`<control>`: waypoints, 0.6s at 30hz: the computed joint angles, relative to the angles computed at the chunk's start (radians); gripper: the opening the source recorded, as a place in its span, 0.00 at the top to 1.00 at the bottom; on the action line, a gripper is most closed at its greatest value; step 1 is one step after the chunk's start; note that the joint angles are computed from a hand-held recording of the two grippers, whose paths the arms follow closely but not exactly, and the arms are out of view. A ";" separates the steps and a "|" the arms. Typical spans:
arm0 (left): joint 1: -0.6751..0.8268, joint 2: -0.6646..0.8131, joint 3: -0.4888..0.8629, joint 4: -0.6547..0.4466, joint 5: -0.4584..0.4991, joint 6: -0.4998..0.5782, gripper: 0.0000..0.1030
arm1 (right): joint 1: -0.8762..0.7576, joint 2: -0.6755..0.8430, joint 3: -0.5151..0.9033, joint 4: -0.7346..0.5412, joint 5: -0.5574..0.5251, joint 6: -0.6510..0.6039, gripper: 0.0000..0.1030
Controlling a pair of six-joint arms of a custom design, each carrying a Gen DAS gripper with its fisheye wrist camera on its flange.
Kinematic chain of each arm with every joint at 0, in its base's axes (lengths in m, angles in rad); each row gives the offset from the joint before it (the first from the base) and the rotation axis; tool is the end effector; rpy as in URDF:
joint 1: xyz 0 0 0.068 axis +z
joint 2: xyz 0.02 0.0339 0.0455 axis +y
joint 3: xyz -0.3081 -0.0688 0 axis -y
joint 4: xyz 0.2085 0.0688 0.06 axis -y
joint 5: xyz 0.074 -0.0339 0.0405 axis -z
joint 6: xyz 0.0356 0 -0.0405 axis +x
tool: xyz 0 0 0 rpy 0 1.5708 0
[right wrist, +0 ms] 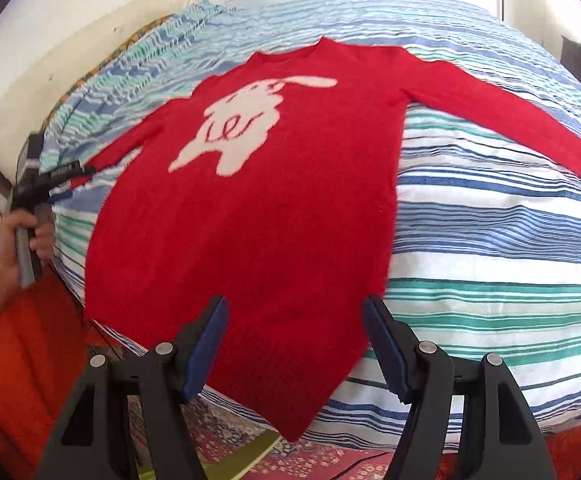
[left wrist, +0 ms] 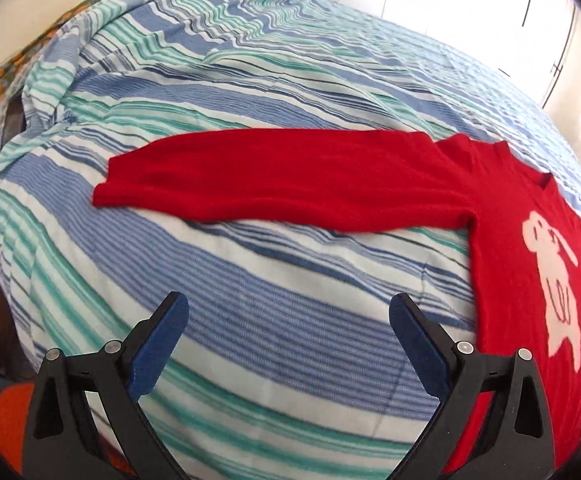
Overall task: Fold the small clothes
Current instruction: 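Grasp the sleeve cuff nearest the right tool and lift it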
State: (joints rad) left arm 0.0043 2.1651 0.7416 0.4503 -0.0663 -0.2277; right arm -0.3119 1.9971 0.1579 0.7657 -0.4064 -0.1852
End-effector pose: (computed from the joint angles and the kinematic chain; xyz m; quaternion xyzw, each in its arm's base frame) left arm 0.3441 0.0038 0.0808 -0.1202 0.9476 -0.0013 0.2959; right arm 0.1955 -0.0482 0.0833 0.0105 0.9505 0.1303 0.2817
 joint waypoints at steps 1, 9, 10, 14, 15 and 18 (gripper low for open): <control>-0.001 -0.005 -0.031 0.028 -0.017 -0.012 0.02 | -0.092 -0.044 0.017 -0.054 -0.074 -0.020 0.33; 0.055 -0.025 -0.067 0.064 -0.052 -0.104 0.02 | -0.724 0.110 0.574 -0.417 -0.421 0.233 0.33; 0.057 -0.024 -0.065 0.061 -0.052 -0.111 0.02 | -0.765 0.170 0.659 -0.445 -0.460 0.308 0.33; 0.036 -0.025 -0.074 0.067 -0.098 -0.107 0.02 | -0.828 0.360 0.899 -0.554 -0.570 0.530 0.33; 0.029 -0.022 -0.070 0.061 -0.111 -0.103 0.02 | -0.824 0.388 0.936 -0.580 -0.566 0.548 0.33; 0.016 -0.017 -0.059 0.037 -0.129 -0.094 0.02 | -0.798 0.433 1.001 -0.588 -0.491 0.576 0.38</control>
State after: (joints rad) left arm 0.0201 2.1483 0.6824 0.4869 -0.1953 -0.3214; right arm -1.1103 2.4299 1.1587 0.1775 -0.8976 0.3910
